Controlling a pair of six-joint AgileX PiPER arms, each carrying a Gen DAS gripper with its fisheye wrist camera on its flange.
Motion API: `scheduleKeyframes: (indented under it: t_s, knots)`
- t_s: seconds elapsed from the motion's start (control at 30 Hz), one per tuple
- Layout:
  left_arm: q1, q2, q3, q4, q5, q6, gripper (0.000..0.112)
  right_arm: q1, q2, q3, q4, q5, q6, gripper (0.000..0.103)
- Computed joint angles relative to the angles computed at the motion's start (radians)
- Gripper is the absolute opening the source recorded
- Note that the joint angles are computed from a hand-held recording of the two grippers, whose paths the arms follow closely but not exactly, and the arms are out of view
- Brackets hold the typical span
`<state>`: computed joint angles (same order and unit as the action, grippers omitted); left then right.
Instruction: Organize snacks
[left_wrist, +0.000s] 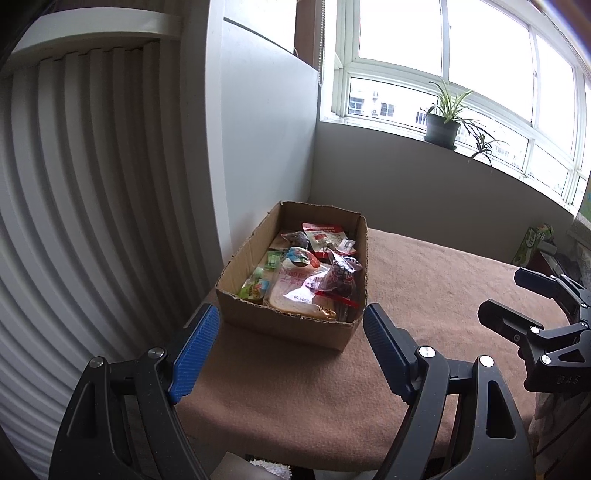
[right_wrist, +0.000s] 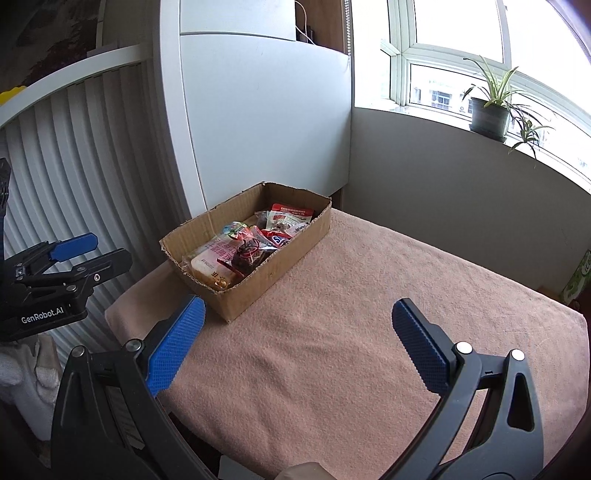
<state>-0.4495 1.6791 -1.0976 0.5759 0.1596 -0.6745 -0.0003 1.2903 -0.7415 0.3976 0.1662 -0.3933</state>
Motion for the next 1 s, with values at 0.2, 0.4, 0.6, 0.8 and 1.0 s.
scheduleKeyframes:
  t_s: [0.2, 0.4, 0.6, 0.8, 1.0]
  knots:
    - [-0.002, -0.019, 0.020, 0.041, -0.002, -0.056, 0.081, -0.016, -0.027, 0.016, 0.076, 0.007, -0.085, 0.103]
    - [-0.020, -0.038, 0.035, 0.151, 0.001, -0.171, 0.081, -0.022, -0.043, 0.024, 0.089, 0.014, -0.099, 0.103]
    - [-0.021, -0.048, 0.044, 0.141, -0.006, -0.165, 0.081, -0.008, -0.056, 0.029, 0.023, 0.010, -0.027, 0.103]
    - [-0.023, -0.049, 0.048, 0.142, -0.009, -0.167, 0.081, 0.000, -0.053, 0.029, 0.018, 0.013, -0.019, 0.103]
    - [-0.020, -0.047, 0.048, 0.122, -0.006, -0.149, 0.081, 0.018, -0.060, 0.029, -0.093, 0.008, 0.092, 0.103]
